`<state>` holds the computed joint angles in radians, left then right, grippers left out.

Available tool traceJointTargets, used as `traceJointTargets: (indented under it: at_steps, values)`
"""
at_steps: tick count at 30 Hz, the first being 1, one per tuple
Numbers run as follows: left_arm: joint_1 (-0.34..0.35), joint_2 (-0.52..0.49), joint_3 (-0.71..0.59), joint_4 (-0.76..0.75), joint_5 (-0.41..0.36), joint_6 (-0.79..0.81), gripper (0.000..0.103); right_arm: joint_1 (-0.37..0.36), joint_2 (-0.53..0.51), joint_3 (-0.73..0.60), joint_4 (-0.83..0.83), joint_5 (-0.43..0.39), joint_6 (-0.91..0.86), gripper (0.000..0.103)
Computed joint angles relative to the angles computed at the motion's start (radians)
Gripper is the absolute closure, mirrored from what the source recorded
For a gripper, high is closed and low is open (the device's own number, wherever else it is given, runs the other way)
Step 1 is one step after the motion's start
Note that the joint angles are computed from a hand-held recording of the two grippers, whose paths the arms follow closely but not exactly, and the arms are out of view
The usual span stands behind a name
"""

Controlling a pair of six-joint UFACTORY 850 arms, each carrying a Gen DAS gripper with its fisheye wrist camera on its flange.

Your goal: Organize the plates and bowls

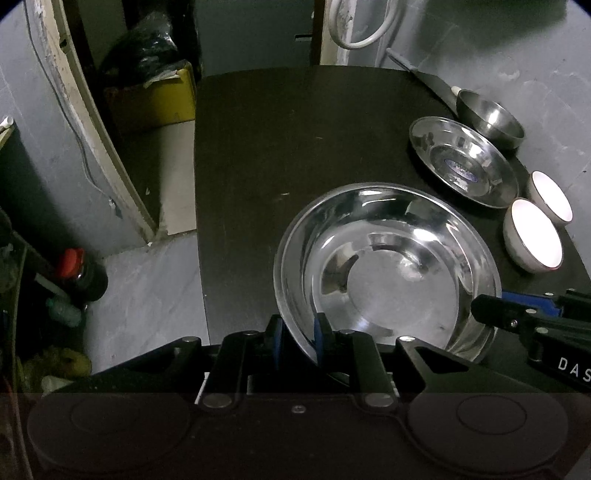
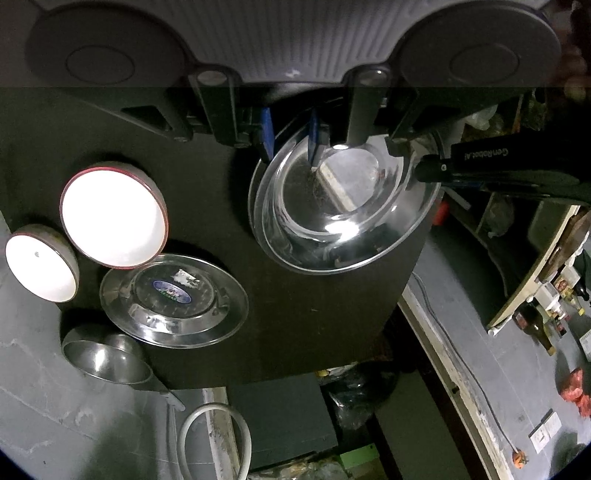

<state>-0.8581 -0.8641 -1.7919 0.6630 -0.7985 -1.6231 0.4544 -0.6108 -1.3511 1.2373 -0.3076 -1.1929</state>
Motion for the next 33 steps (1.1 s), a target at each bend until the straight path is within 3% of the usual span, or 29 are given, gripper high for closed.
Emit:
traceJointTargets:
  at_steps: [12,16,18,19,20,26,29,33]
  values:
    - [-0.006,0.010,0.006,0.016,-0.011,-0.044,0.081,0.007,0.006,0.009,-0.023,0.027,0.008,0.068]
    - [-0.011,0.020,0.014,0.038,-0.025,-0.077,0.065,-0.001,0.015,0.023,0.029,0.034,-0.035,0.056]
    - [-0.016,0.026,0.020,0.070,-0.032,-0.116,0.042,-0.007,0.024,0.036,0.099,0.036,-0.097,0.043]
    - [-0.018,0.027,0.020,0.085,-0.036,-0.132,0.025,-0.010,0.028,0.041,0.130,0.037,-0.124,0.040]
    - [-0.020,0.031,0.026,0.102,-0.037,-0.147,0.019,-0.014,0.034,0.048,0.164,0.038,-0.153,0.035]
    - [-0.017,0.037,0.025,0.137,-0.009,-0.189,0.003,-0.033,0.056,0.074,0.328,0.031,-0.291,0.013]
    - [-0.015,0.025,0.004,0.153,-0.003,-0.189,0.001,-0.043,0.064,0.085,0.410,0.021,-0.358,0.002]
    - [-0.008,0.002,-0.032,0.178,0.017,-0.180,0.001,-0.060,0.069,0.097,0.548,0.006,-0.471,0.000]
